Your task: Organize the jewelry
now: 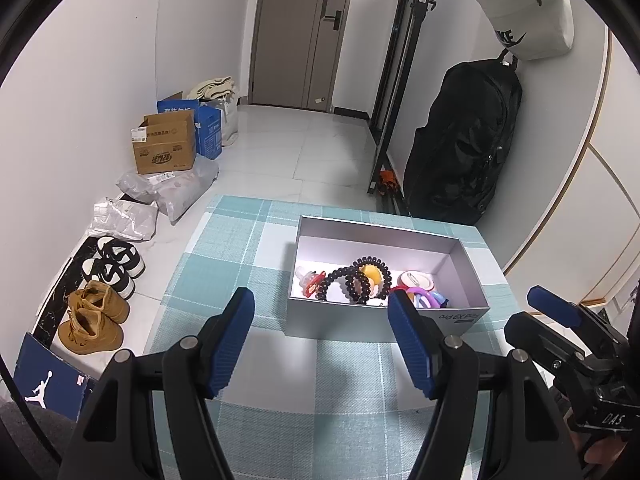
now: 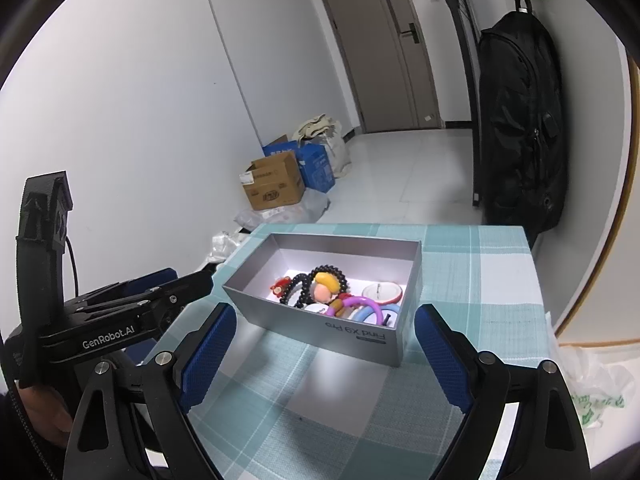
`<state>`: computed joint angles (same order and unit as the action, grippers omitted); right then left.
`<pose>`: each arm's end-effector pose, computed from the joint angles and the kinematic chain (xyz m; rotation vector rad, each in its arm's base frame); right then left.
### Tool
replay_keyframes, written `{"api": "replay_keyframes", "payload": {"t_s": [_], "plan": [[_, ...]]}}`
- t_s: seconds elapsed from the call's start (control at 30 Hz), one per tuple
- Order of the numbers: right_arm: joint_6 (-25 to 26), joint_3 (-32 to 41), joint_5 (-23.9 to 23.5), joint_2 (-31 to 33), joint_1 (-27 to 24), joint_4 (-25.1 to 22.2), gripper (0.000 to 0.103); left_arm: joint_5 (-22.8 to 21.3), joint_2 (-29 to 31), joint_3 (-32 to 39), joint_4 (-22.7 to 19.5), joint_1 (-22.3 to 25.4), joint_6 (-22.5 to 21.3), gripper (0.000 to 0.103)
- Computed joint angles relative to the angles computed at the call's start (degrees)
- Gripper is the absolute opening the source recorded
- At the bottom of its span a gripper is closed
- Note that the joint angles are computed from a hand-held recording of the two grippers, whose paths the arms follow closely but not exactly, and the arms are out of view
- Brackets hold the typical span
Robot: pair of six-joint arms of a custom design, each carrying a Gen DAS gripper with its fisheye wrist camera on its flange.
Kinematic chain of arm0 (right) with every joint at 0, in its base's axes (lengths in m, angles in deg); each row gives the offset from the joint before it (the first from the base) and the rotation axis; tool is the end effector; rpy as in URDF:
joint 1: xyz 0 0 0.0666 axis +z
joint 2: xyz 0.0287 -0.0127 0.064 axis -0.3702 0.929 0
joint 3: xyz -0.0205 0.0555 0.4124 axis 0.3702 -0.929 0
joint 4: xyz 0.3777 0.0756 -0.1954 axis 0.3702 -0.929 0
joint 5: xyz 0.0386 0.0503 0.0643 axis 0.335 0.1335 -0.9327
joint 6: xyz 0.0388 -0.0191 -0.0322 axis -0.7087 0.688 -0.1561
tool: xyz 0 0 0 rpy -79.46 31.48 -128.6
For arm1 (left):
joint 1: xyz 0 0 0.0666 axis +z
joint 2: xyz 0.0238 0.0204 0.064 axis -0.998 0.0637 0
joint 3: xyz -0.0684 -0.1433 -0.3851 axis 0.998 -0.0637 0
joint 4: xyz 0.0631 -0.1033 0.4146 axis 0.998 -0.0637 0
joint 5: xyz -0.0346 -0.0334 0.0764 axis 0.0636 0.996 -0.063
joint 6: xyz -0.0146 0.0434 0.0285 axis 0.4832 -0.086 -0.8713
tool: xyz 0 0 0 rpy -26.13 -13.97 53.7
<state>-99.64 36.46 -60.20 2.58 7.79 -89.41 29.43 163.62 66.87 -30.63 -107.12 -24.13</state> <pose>0.4851 0.2712 0.5295 -0.0959 2.2006 0.4361 0.5240 -0.1994 0.5192 0.1641 2.2997 -0.3073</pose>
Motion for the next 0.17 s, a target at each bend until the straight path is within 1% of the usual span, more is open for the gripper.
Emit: {"api": "replay_keyframes", "payload": {"t_s": [0.1,0.17], "plan": [[-0.04,-0.08,-0.09,0.05,-0.05,0.08,0.091,-0.38,-0.54,-0.77,1.42,0.03,0.26,0.065],[0.09,-0.12,-0.14,0.08,-0.04,0.14,0.091,-0.34,-0.58,-0.77,1.67,0.11,0.24,0.065]]}}
